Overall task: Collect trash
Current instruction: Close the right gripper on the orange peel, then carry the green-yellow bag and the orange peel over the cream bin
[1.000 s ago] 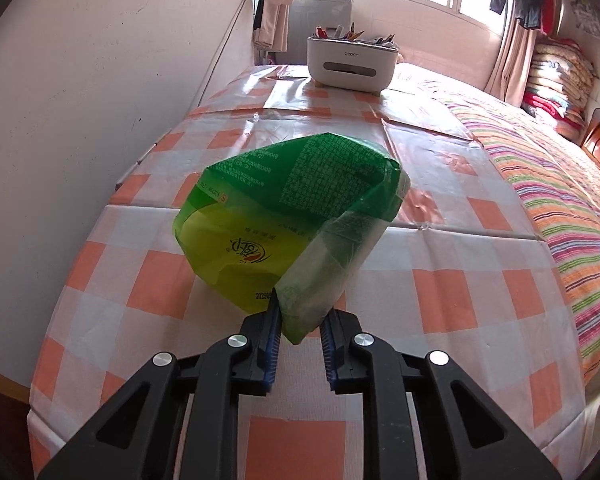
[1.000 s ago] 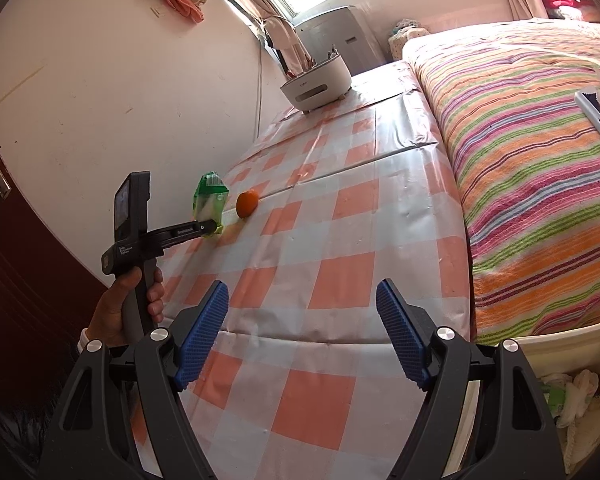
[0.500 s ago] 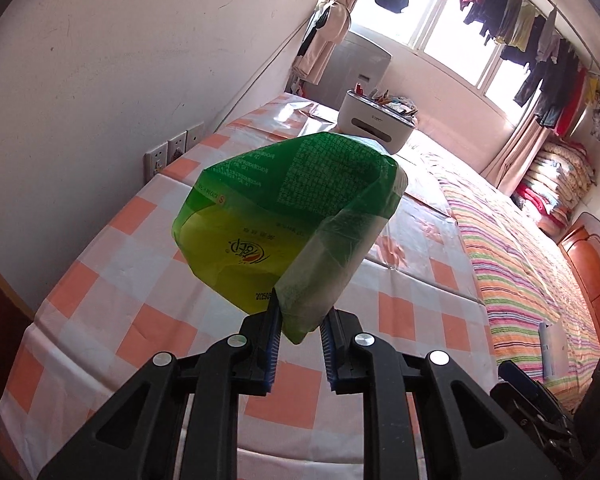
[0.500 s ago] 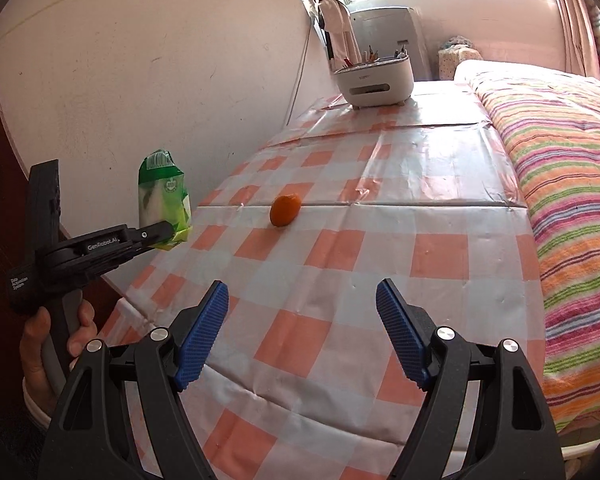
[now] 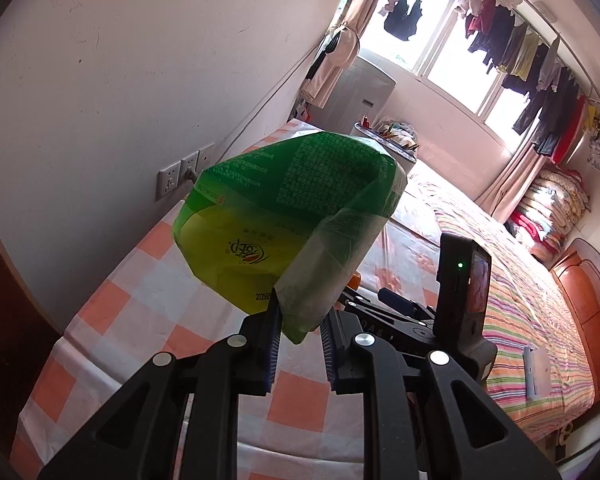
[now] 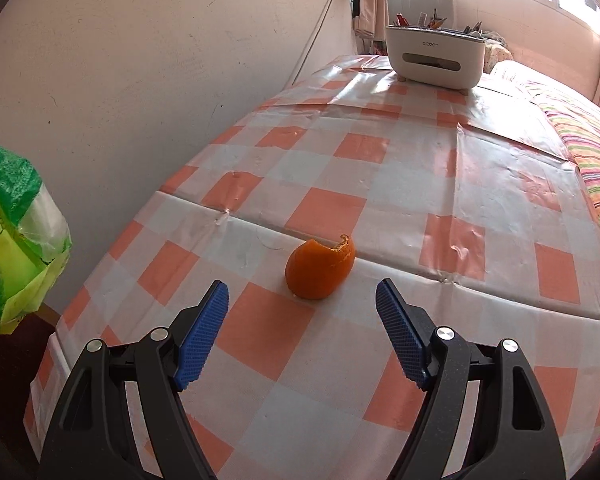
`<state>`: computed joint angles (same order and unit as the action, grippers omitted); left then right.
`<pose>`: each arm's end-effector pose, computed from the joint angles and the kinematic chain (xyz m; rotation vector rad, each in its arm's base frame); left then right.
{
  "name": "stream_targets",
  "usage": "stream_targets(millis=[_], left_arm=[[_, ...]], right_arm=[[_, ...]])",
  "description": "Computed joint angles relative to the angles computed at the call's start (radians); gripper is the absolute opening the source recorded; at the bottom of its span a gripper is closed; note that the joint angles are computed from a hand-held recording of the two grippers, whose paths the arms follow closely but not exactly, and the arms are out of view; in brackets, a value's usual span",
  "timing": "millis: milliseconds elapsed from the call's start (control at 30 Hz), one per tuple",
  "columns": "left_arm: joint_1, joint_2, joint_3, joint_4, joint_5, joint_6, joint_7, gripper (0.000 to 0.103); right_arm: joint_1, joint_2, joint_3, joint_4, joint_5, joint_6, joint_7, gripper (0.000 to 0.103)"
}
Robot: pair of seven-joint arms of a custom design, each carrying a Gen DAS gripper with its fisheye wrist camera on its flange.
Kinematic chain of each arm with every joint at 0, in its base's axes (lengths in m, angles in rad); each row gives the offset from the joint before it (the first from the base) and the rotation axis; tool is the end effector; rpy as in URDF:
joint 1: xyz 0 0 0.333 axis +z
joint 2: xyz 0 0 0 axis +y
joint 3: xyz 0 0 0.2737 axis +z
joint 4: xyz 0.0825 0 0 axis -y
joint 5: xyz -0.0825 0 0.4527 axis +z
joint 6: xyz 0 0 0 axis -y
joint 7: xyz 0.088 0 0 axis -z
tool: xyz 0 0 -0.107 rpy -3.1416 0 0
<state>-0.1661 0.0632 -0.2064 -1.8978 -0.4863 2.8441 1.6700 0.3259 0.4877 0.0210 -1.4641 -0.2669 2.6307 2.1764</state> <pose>0.6485 -0.2243 0.5001 -1.7910 1.9112 -1.2635 0.7392 0.2712 0.4157 -1.7053 1.8426 -0.5127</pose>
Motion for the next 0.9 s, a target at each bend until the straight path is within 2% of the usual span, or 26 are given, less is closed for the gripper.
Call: stream_targets(millis=[133, 233, 333, 367, 433, 500, 633, 800, 900], left_arm=[[0.013, -0.007, 0.006, -0.001, -0.047, -0.008, 0.013, 0.018], [0.019, -0.012, 0.009, -0.004, -0.069, -0.015, 0.019, 0.018], [0.018, -0.02, 0.011, -0.012, -0.057, -0.012, 0.01, 0.018], [0.018, -0.024, 0.011, -0.016, -0.063, -0.012, 0.019, 0.018], [0.017, -0.031, 0.011, -0.022, -0.066, -0.011, 0.023, 0.018], [0.014, -0.032, 0.01, -0.021, -0.06, -0.016, 0.024, 0.019], [0.008, -0.037, 0.006, -0.026, -0.076, -0.028, 0.059, 0.019], [-0.008, -0.044, -0.003, -0.032, -0.133, -0.041, 0.129, 0.019], [-0.019, -0.05, -0.008, -0.038, -0.171, -0.064, 0.175, 0.019]], right_arm=[[0.007, 0.112, -0.012, 0.154, -0.003, -0.089, -0.002, 0.074], [0.006, 0.186, -0.013, 0.261, 0.012, -0.162, -0.018, 0.06], [0.014, 0.222, -0.025, 0.312, 0.008, -0.185, -0.02, 0.056], [0.013, 0.225, -0.023, 0.317, 0.011, -0.185, -0.031, 0.047], [0.01, 0.203, -0.019, 0.286, 0.018, -0.171, -0.043, 0.034], [0.009, 0.152, -0.016, 0.211, 0.019, -0.143, -0.047, 0.033], [0.003, -0.032, -0.005, -0.052, 0.015, -0.022, -0.025, 0.032], [-0.013, -0.328, 0.022, -0.448, 0.022, 0.164, 0.037, 0.032], [-0.017, -0.507, 0.031, -0.663, -0.033, 0.246, 0.124, 0.032]])
